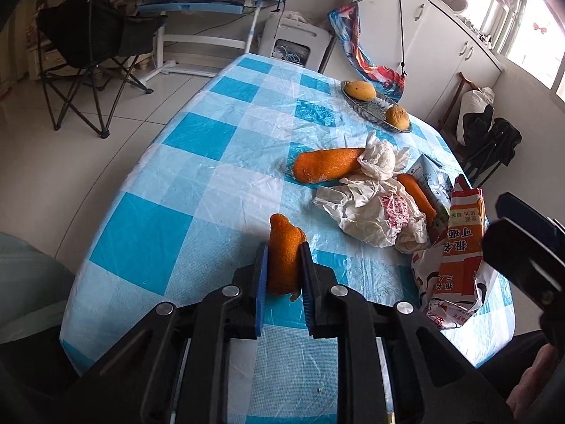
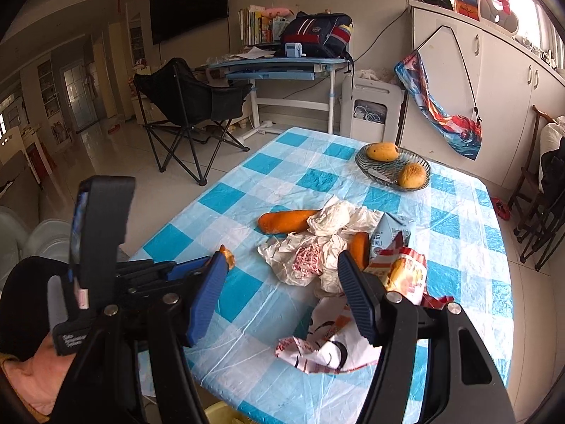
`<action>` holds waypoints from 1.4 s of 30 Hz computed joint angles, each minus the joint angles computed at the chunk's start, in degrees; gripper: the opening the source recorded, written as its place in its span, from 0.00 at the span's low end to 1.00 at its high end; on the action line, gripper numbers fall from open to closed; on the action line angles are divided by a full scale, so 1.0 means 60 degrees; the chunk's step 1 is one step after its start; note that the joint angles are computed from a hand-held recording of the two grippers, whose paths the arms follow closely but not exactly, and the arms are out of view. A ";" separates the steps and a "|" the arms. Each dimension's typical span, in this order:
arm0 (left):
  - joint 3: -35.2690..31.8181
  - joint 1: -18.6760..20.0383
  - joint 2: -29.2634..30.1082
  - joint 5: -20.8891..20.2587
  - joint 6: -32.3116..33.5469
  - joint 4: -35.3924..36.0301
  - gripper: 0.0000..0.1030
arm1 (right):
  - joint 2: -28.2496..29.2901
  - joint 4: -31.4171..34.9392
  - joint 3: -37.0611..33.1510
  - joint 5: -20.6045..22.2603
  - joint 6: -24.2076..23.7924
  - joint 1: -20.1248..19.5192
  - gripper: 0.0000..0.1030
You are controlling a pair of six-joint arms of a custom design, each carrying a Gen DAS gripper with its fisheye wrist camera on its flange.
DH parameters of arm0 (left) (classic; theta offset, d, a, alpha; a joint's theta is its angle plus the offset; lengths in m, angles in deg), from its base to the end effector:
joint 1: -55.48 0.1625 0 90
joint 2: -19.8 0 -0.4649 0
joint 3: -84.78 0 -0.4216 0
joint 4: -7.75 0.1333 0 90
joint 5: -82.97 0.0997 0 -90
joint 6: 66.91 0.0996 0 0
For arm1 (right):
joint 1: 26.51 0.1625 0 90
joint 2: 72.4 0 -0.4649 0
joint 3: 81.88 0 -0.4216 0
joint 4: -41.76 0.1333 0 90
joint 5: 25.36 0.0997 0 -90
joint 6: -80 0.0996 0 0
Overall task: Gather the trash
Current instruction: 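Grasp the orange sweet potato with the left gripper while the right gripper reaches toward the tissues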
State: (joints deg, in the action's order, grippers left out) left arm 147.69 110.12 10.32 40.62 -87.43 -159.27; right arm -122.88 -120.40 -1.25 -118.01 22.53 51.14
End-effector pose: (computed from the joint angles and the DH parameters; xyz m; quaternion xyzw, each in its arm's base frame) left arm -0.3104 -0.7950 -0.1211 0.0338 0.8986 -0.3505 0.2617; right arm -0.0456 -0.8101 0.3022 0.3504 -0.8651 0.2815 0.2228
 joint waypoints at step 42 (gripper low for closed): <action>0.0667 -0.0019 -0.0296 0.0354 -0.0576 -0.0365 0.16 | 0.1585 0.1241 -0.2123 -0.1724 0.0798 0.0278 0.61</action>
